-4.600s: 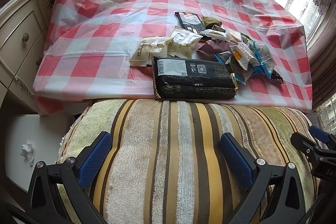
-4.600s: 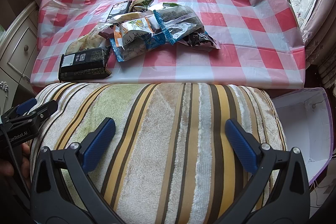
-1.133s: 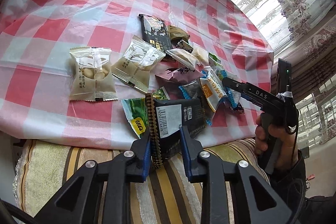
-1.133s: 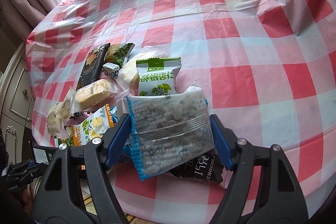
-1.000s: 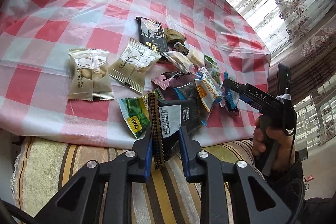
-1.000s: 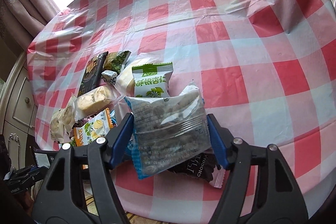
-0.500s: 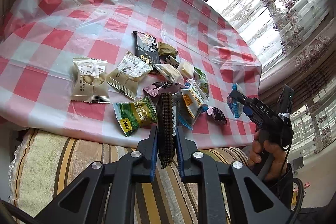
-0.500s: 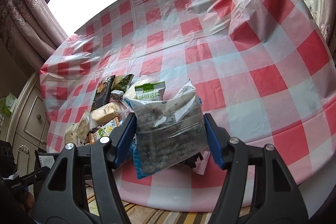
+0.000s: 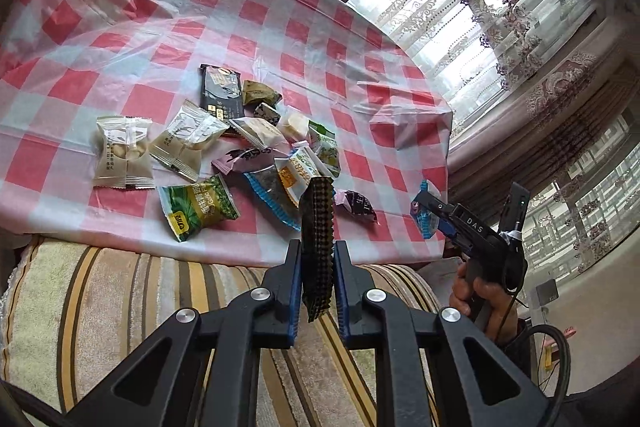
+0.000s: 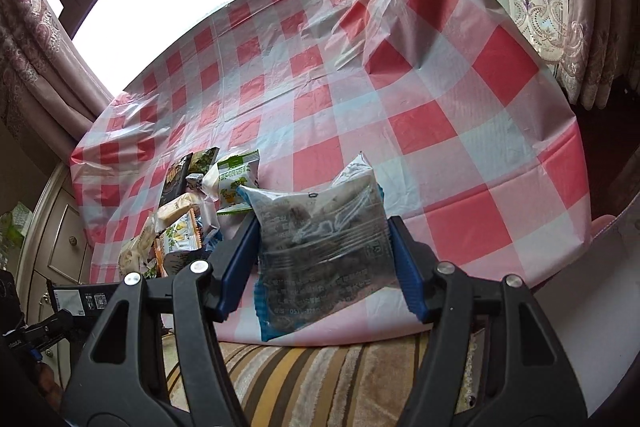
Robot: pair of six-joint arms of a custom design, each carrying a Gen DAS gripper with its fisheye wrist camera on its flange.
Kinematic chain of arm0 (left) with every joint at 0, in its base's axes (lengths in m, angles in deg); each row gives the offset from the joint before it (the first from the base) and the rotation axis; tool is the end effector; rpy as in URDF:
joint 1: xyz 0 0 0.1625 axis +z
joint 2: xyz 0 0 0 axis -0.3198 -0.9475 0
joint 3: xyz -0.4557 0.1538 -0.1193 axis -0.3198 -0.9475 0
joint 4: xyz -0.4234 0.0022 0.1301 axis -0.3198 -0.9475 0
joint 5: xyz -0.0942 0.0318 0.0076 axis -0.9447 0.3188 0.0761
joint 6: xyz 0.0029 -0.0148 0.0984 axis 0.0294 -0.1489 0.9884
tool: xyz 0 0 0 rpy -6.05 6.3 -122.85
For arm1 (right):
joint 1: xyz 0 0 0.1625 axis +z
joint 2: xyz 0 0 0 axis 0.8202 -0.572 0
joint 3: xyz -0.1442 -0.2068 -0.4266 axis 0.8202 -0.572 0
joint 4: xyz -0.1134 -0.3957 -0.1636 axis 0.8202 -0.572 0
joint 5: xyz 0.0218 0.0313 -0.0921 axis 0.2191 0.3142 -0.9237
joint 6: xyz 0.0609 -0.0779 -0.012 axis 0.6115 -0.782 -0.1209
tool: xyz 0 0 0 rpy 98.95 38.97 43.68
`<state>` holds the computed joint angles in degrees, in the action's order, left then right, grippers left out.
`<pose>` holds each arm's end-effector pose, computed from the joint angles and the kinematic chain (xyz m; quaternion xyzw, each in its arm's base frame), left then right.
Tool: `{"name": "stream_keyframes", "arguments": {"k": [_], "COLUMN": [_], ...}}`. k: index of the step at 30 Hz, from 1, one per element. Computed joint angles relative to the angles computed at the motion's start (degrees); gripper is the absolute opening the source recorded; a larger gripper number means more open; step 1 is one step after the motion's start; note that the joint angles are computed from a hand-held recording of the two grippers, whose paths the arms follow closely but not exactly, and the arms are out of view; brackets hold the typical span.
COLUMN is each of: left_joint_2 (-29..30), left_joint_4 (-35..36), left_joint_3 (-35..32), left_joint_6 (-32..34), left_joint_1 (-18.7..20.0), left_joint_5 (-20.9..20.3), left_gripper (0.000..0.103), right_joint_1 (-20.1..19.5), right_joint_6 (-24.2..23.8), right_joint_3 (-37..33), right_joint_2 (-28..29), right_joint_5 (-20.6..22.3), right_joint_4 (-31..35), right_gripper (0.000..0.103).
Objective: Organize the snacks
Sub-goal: 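Carry both packets to the white box and open both tools to drop them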
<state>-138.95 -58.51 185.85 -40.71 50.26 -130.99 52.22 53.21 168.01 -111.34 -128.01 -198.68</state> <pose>-0.0673 -0.2753 0.3195 -0.0160 0.9274 -0.3637 0.0861 0.2490 -0.4626 0.1047 0.1632 -0.9399 0.2639 0.1428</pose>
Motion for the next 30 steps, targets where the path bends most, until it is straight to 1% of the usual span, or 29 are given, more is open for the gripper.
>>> {"name": "stream_keyframes", "arguments": {"k": [2, 5, 8, 11, 14, 18, 20, 23, 27, 30], "left_joint_2": [4.94, 14.01, 23.88, 33.03, 41.13, 50.34, 54.30, 59.95, 66.63, 70.17], "left_joint_4": [-6.85, -17.14, -26.24, -31.84, -33.86, -31.62, -27.62, -20.15, -12.69, -8.61], "left_joint_3": [-0.03, -0.81, -2.68, -5.38, -8.59, -13.79, -16.73, -21.21, -25.63, -27.57], "left_joint_6": [4.05, 10.95, 17.27, 22.07, 25.48, 28.82, 29.53, 30.60, 32.33, 32.59], "left_joint_1": [1.61, 3.79, 6.72, 9.21, 10.67, 11.56, 11.42, 11.06, 10.69, 9.88], "left_joint_5": [-2.71, -7.18, -13.00, -19.35, -24.75, -30.18, -31.44, -32.36, -32.85, -31.10], "left_gripper": [0.015, 0.015, 0.015, 0.015, 0.015, 0.015, 0.015, 0.015, 0.015, 0.016], "right_joint_1": [-0.65, -1.73, -3.66, -6.32, -9.19, -12.70, -13.85, -15.77, -17.90, -18.81], "right_joint_6": [0.23, 0.36, 0.72, 1.62, 2.13, 2.90, 3.28, 4.02, 4.01, 4.25], "right_joint_3": [1.35, 3.33, 5.43, 7.84, 10.18, 12.63, 13.41, 14.56, 15.65, 15.81], "right_joint_2": [-1.33, -3.28, -5.47, -7.79, -9.94, -12.05, -12.49, -13.19, -13.57, -13.48], "right_joint_5": [-1.01, -3.21, -4.82, -5.85, -7.02, -8.58, -10.36, -12.26, -13.74, -14.19], "right_joint_4": [-0.63, -1.71, -2.60, -3.63, -4.66, -4.75, -4.35, -3.24, -1.69, -0.21], "right_gripper": [0.067, 0.067, 0.067, 0.067, 0.067, 0.067, 0.067, 0.067, 0.068, 0.073]}}
